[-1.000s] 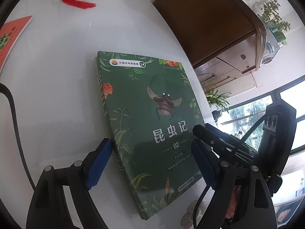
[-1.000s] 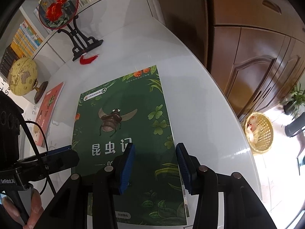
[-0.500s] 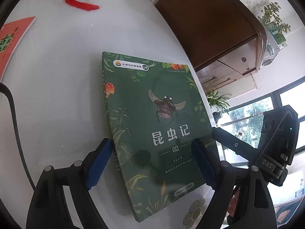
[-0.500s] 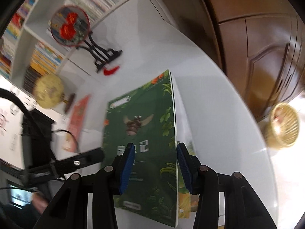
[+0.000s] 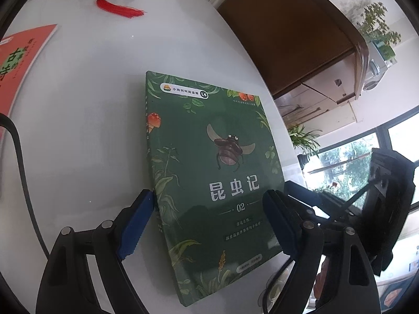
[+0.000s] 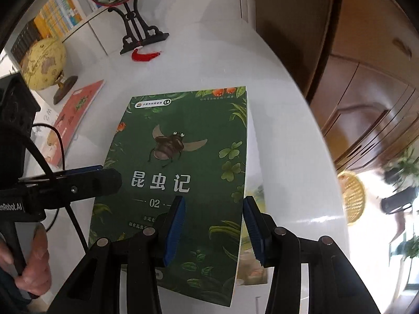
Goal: Organize books
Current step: 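Close the right tool on the beetle-cover green book's edge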
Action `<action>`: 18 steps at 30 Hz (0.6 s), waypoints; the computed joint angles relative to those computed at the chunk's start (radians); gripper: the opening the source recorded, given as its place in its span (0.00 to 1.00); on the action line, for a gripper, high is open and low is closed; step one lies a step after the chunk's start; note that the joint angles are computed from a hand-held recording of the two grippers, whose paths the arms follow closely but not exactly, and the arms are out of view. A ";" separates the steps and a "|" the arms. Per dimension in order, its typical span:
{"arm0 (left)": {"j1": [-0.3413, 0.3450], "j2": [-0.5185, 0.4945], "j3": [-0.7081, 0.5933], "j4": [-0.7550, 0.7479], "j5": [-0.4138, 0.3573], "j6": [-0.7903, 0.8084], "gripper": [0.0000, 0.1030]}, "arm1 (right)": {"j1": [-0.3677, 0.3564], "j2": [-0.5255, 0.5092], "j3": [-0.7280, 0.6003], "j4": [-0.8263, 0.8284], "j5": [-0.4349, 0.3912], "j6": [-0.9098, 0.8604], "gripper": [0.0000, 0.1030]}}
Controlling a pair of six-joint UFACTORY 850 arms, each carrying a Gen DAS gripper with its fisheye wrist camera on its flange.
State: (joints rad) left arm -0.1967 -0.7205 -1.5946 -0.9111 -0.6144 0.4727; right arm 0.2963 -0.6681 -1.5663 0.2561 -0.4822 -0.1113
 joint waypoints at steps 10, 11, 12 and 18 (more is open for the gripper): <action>0.016 0.001 0.013 0.004 -0.019 -0.016 0.80 | -0.016 -0.006 0.007 0.255 0.007 -0.181 0.44; 0.014 0.002 0.014 0.013 -0.016 -0.020 0.80 | -0.024 -0.011 0.005 0.289 -0.001 -0.195 0.44; 0.013 0.004 0.016 0.022 -0.010 -0.024 0.80 | -0.030 -0.017 -0.001 0.326 -0.011 -0.213 0.44; 0.014 -0.004 0.003 0.025 -0.021 -0.029 0.80 | -0.020 -0.038 -0.026 0.264 -0.021 -0.174 0.44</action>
State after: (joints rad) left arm -0.1831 -0.7243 -1.5918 -0.8858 -0.6355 0.4432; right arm 0.2761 -0.7057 -1.5923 0.5206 -0.5029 -0.2849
